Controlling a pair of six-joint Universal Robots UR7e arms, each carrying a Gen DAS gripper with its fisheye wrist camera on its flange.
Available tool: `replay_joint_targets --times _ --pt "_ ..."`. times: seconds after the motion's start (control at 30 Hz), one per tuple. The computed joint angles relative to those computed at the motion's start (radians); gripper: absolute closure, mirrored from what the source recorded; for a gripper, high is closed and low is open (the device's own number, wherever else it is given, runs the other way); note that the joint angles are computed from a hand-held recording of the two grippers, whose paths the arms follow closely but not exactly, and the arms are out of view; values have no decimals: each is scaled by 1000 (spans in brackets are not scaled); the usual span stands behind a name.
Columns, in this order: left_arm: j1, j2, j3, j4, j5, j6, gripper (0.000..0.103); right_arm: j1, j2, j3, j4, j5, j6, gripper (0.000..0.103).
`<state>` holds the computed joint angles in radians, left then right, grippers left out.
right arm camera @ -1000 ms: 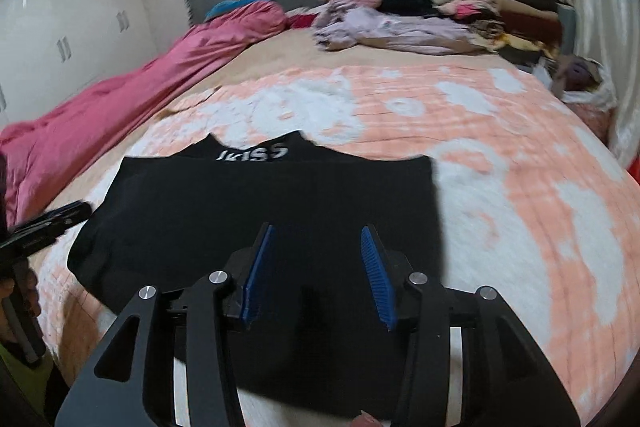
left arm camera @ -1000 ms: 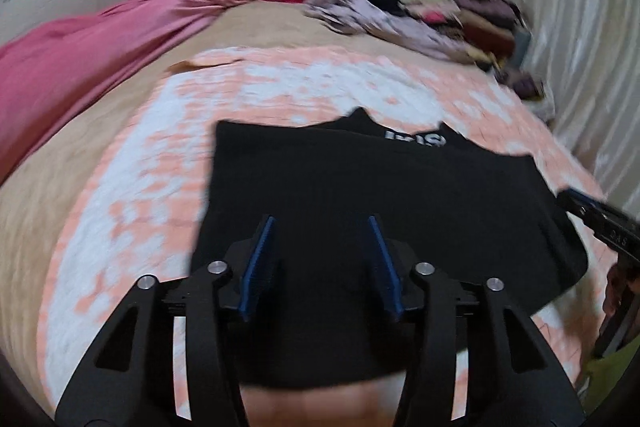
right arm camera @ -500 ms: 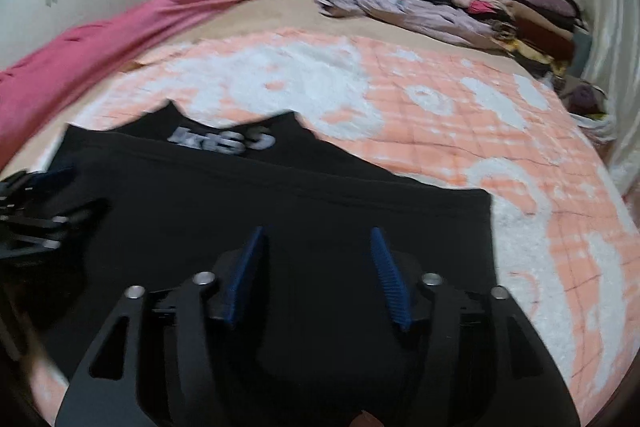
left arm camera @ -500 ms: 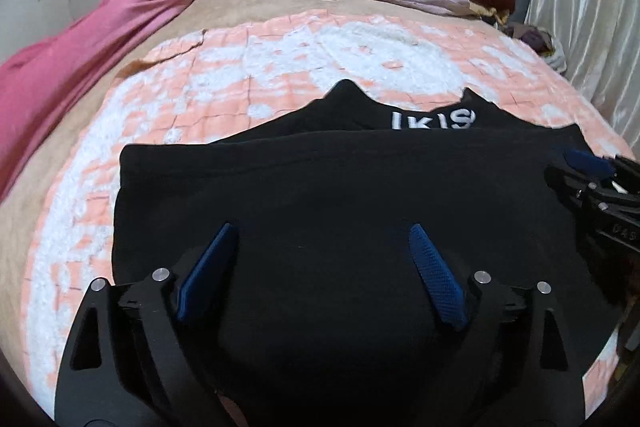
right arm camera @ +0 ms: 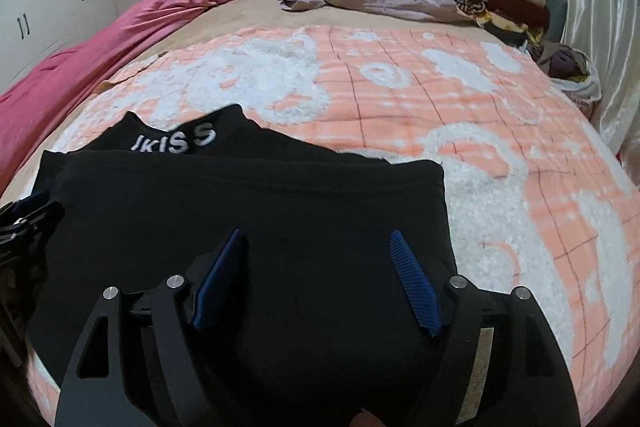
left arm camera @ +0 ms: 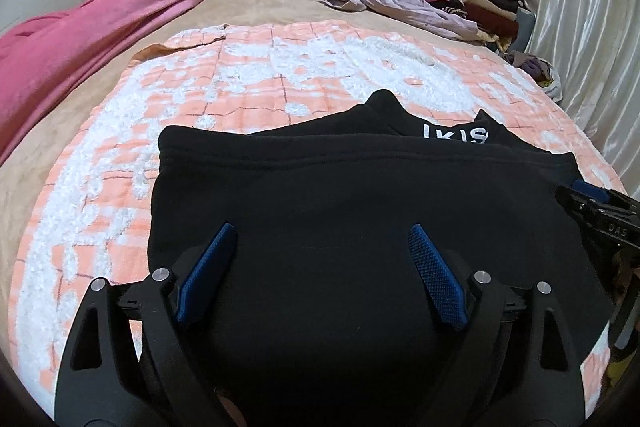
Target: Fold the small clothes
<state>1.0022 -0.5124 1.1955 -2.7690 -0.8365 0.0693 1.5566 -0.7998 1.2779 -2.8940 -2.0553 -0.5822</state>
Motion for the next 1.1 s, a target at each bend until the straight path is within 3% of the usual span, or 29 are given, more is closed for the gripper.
replay_joint_targets --times 0.17,0.5,0.83,0.9,0.93,1.1 --pt "-7 -8 24 -34 20 14 21 5 6 9 -37 -16 -23 28" --pt "-17 -38 71 -42 35 -2 18 6 -21 45 -47 1 23 23" --pt "-34 -81 129 -42 46 -38 10 7 -87 123 -45 36 70 15" --pt "-39 -92 146 -52 50 -41 10 8 -98 139 -54 40 70 14" --pt "-42 -100 157 -60 53 -43 10 9 -104 148 -58 39 72 8" --pt "-51 -126 195 -92 56 -48 10 10 -131 191 -93 43 77 7"
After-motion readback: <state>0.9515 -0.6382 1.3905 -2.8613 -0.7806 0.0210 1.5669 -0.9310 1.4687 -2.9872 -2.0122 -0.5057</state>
